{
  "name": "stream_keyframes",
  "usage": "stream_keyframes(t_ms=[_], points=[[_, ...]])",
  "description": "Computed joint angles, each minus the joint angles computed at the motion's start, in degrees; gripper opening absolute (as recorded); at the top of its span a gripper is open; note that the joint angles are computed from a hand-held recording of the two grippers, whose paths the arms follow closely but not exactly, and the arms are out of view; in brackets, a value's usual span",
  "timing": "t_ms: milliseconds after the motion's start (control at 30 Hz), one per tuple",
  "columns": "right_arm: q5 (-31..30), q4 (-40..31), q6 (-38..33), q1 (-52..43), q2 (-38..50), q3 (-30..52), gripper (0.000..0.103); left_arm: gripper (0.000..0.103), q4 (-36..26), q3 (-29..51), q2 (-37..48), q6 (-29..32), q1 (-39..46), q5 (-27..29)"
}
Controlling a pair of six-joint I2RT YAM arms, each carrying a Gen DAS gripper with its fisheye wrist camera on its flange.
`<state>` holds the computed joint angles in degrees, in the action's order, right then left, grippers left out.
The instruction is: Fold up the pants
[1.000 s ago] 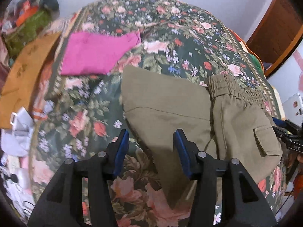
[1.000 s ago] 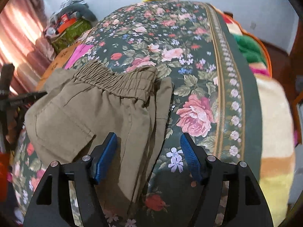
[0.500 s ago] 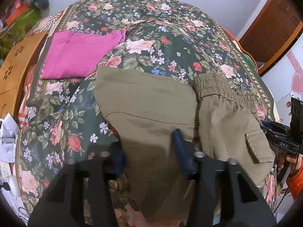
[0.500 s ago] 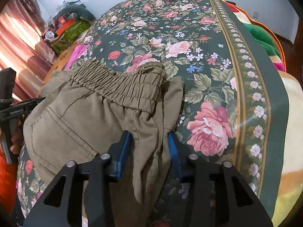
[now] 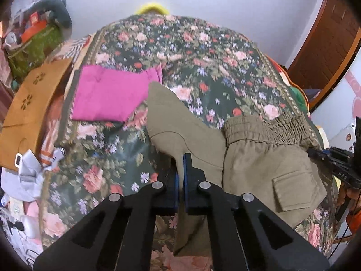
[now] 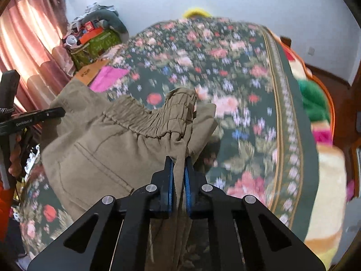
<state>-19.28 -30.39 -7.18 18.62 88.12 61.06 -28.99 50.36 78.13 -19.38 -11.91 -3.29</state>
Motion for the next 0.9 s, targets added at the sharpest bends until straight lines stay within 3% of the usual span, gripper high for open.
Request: stream_keyframes(t_ms=[467,900], points=[[5.1,0.2,1.3,8.3,7.8,19.0,0.007,0.003,-2.0,9.7,0.3,8.0,7.9,-4.3],[10.8,-0.9,3.7,16.9,29.8,46.1,0.007,0.003,2.3,22.7,15.8,13.3,19.4,-5.3]])
